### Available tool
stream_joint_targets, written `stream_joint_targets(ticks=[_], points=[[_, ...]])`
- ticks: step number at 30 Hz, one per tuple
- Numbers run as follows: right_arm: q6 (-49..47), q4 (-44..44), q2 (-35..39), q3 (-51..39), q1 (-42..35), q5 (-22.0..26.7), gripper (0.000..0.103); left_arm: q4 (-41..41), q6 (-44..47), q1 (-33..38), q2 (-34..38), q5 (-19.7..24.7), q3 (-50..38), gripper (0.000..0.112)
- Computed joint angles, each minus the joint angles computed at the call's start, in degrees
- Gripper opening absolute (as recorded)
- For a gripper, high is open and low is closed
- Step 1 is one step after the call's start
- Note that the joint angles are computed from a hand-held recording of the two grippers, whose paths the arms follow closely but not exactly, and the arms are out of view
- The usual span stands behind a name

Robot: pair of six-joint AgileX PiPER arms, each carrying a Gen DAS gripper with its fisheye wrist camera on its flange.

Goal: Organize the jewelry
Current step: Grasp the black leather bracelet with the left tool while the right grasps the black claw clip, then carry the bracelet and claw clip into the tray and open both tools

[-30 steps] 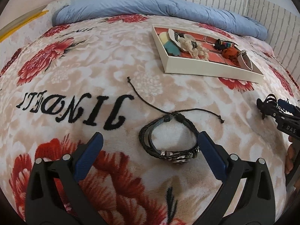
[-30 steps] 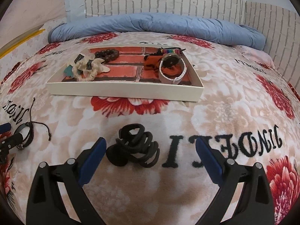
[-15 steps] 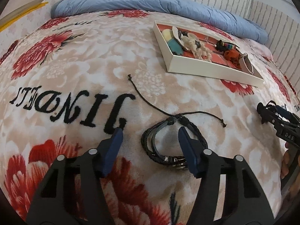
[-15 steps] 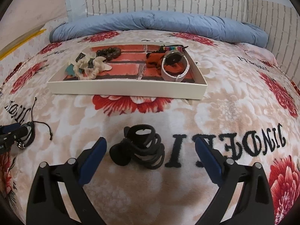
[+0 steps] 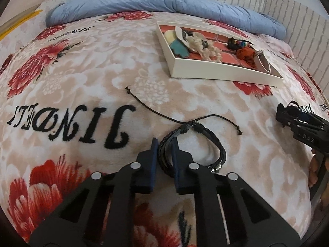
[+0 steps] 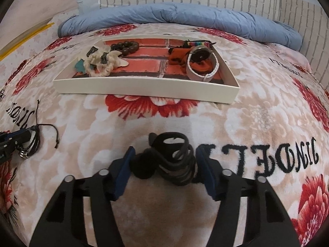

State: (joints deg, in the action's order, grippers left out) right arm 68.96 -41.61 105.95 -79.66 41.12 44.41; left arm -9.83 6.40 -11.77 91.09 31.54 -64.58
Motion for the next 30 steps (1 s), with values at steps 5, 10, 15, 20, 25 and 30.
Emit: stream_joint_targets(ticks=[5, 10, 15, 20, 25, 30], points=[[0.79, 0.16, -1.05, 1.27, -0.44, -1.56, 0.057, -1.77, 1.45, 0.51, 0.0, 0.56, -0.43, 0.009], [2.99, -1.3, -2.84, 2.95, -0.75, -2.63, 0.057, -4.06, 3.03, 0.72, -1.02, 0.16, -0.73, 0.008], [4.92, -4.38, -4.26, 3.51, -1.16, -2.86, 0.057, -0.81, 0.3, -1.62, -1.42, -0.35, -3.26, 0.008], [5.43, -7.91, -5.54, 2.81, -2.2, -2.65, 0.057, 2.35, -2.19, -4.28, -1.14, -0.86, -7.54, 0.008], [2.92, -7.35, -6.63, 0.59, -5.48, -3.99, 0.057, 0.82, -2.52, -5.64, 1.44, 0.84, -16.08, 0.008], [-1.81, -5.56, -5.54, -3.95, -9.68, -4.81, 0.057, 2.93, -5.56, -7.47, 6.72, 3.01, -26.99, 0.008]])
